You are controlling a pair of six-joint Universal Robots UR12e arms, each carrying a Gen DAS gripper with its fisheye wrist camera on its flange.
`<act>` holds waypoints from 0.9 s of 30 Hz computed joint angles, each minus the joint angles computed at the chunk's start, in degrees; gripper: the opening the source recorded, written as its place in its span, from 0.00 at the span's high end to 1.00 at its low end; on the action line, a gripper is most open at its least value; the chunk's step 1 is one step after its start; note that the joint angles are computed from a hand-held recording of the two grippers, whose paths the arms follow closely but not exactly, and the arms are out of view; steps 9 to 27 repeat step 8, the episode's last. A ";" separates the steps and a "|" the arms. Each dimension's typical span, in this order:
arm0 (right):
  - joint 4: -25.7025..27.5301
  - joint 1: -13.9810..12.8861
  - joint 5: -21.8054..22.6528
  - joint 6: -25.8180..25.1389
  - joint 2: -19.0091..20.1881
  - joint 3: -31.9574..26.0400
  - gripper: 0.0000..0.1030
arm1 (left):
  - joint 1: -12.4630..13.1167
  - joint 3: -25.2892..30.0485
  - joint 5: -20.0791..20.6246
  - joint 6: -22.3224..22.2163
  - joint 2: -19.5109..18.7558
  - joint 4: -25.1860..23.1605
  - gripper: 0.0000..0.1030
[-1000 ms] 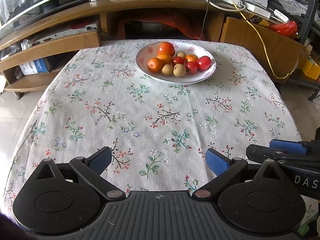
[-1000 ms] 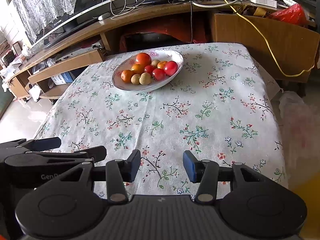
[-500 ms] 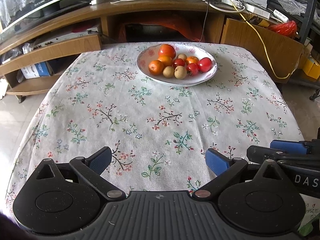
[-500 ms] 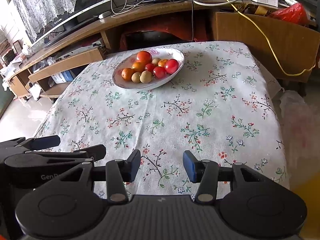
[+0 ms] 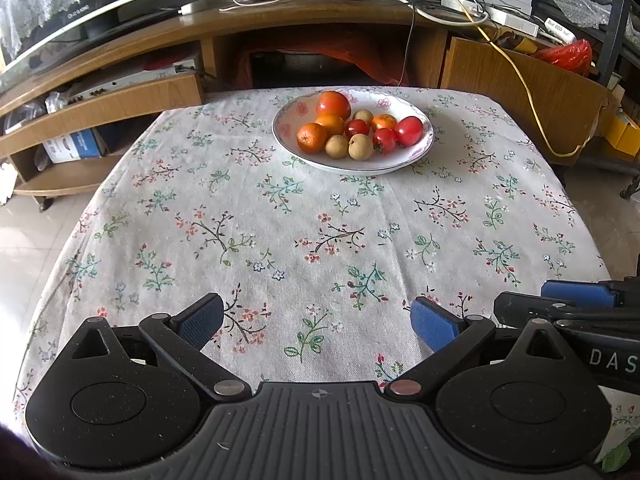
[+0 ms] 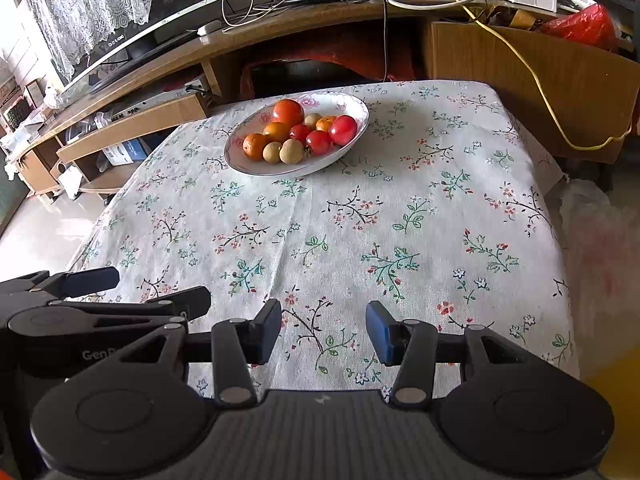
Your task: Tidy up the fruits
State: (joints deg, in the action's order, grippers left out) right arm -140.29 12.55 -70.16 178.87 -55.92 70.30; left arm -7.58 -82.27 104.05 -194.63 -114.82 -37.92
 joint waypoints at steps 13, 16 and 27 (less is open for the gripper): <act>0.11 -0.03 -0.02 -0.27 0.05 0.00 0.55 | -0.17 0.05 0.82 -0.01 -0.04 -0.18 0.02; 0.11 -0.03 -0.02 -0.27 0.05 0.00 0.55 | -0.17 0.05 0.82 -0.01 -0.04 -0.18 0.02; 0.11 -0.03 -0.02 -0.27 0.05 0.00 0.55 | -0.17 0.05 0.82 -0.01 -0.04 -0.18 0.02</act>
